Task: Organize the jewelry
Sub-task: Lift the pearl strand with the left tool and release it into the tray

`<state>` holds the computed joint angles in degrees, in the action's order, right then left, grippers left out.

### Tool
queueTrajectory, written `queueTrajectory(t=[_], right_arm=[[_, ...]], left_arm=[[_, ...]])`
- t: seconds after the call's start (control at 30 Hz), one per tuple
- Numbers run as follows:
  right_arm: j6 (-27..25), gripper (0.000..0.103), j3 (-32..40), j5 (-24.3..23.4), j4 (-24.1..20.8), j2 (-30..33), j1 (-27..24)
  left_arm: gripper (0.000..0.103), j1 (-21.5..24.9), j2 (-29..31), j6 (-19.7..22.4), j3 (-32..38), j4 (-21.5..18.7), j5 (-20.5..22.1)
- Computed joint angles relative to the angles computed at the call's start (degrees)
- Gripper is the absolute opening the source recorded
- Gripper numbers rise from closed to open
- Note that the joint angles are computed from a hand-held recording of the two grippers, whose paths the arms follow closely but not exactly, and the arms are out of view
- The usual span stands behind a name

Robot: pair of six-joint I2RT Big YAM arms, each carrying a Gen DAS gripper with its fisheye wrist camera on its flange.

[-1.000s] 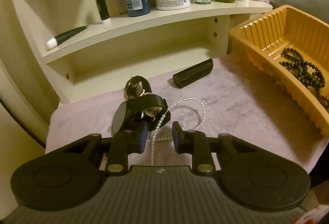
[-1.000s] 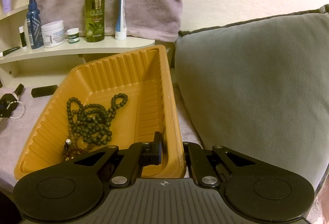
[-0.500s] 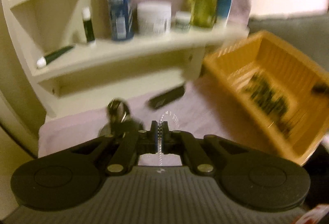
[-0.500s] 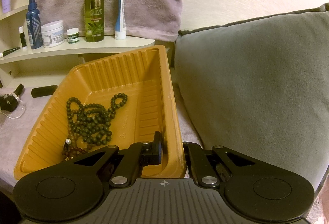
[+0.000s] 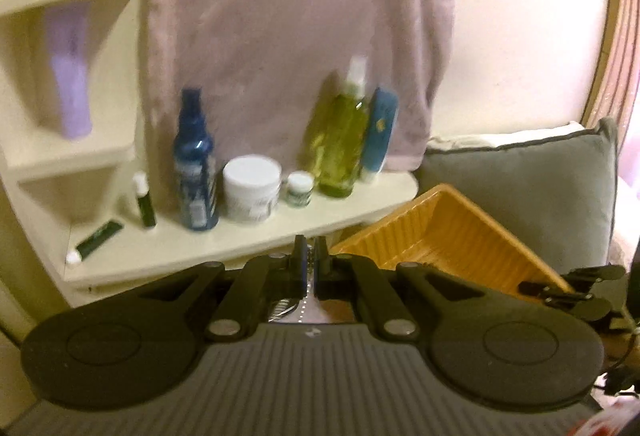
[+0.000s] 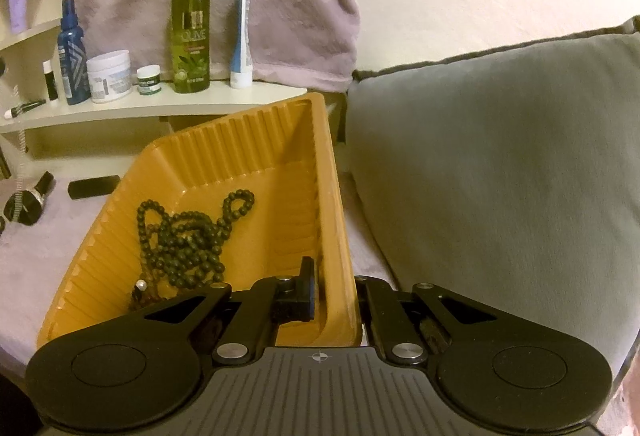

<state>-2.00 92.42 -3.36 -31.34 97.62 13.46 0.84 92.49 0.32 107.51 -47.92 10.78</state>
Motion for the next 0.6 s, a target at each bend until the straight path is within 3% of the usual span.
queueTrajectory(t=[0.6], right_arm=[[0.46,0.006,0.01,-0.44,-0.1,-0.04,-0.1]], left_arm=[[0.002,-8.76,7.45,-0.49,12.75,-1.09,10.14]])
